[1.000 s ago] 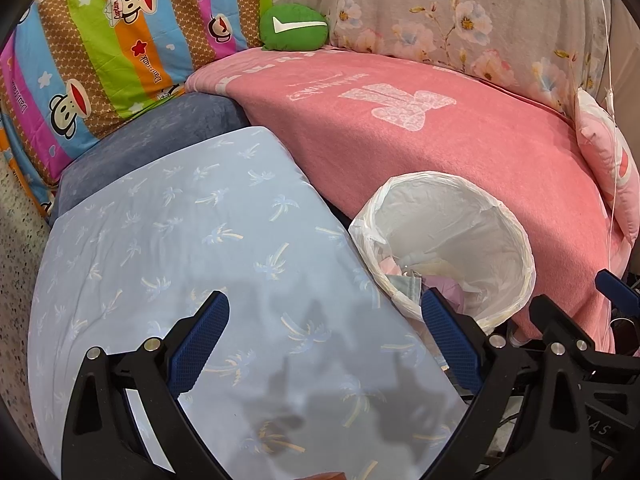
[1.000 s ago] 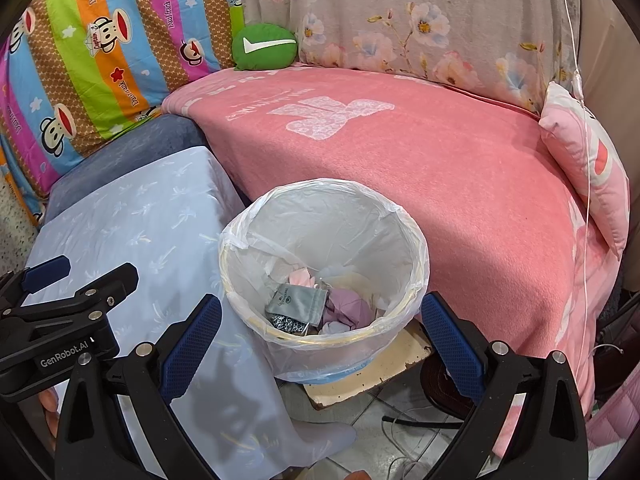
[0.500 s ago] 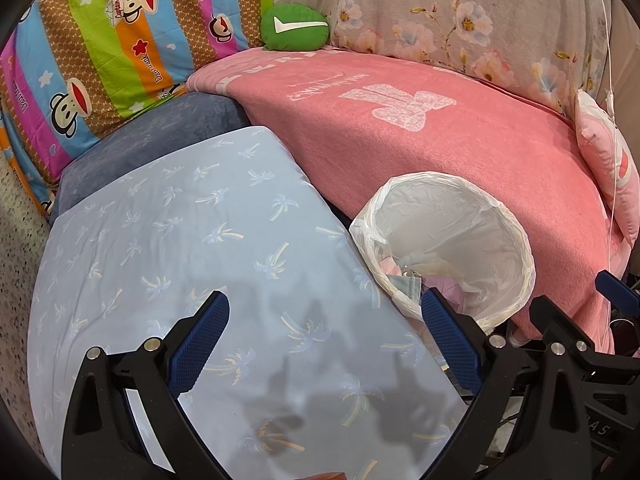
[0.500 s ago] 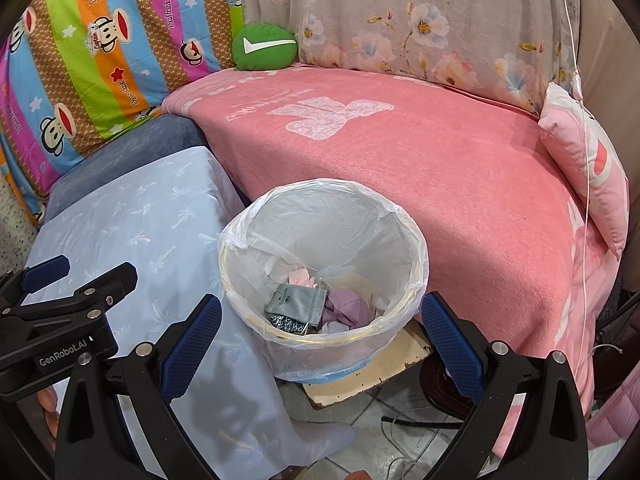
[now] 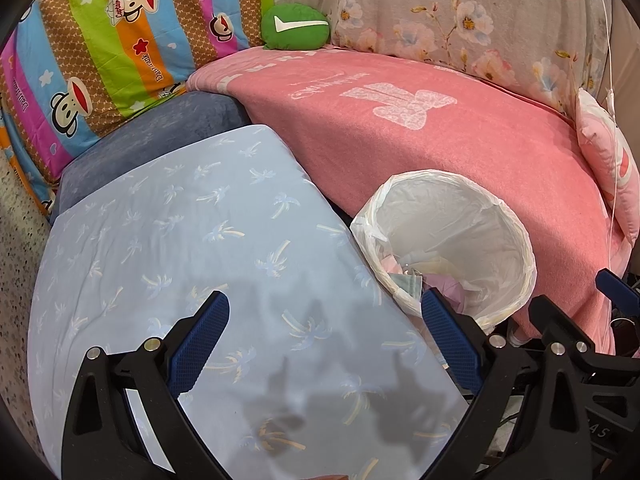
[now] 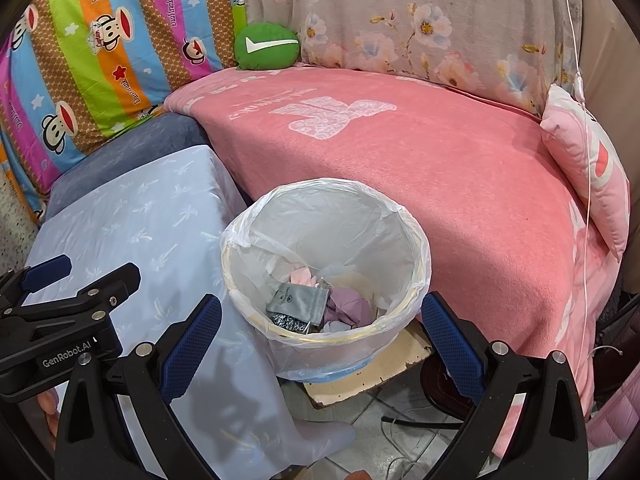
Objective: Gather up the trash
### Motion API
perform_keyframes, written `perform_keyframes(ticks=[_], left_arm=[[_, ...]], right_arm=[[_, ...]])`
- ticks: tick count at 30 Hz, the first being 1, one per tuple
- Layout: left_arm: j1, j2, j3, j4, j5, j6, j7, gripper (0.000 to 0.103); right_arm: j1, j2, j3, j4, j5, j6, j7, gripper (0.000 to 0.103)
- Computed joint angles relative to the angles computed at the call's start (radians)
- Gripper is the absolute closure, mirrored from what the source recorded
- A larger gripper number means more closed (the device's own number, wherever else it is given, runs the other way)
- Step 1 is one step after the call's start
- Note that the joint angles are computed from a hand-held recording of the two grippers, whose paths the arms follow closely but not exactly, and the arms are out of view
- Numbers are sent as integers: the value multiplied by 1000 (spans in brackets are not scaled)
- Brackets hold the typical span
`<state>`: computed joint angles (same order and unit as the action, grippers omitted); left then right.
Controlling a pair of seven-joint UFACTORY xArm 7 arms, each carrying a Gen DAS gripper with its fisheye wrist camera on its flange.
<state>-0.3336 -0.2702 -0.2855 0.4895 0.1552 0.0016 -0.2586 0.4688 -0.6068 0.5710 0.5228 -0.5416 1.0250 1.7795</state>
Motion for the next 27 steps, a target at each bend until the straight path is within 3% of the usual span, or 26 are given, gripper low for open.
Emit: perform_keyframes(ticks=[27], left_arm=[[-75, 6, 69, -11, -69, -22, 95, 10]], right_arm=[[-2, -4, -10, -1, -4, -5, -5, 5]])
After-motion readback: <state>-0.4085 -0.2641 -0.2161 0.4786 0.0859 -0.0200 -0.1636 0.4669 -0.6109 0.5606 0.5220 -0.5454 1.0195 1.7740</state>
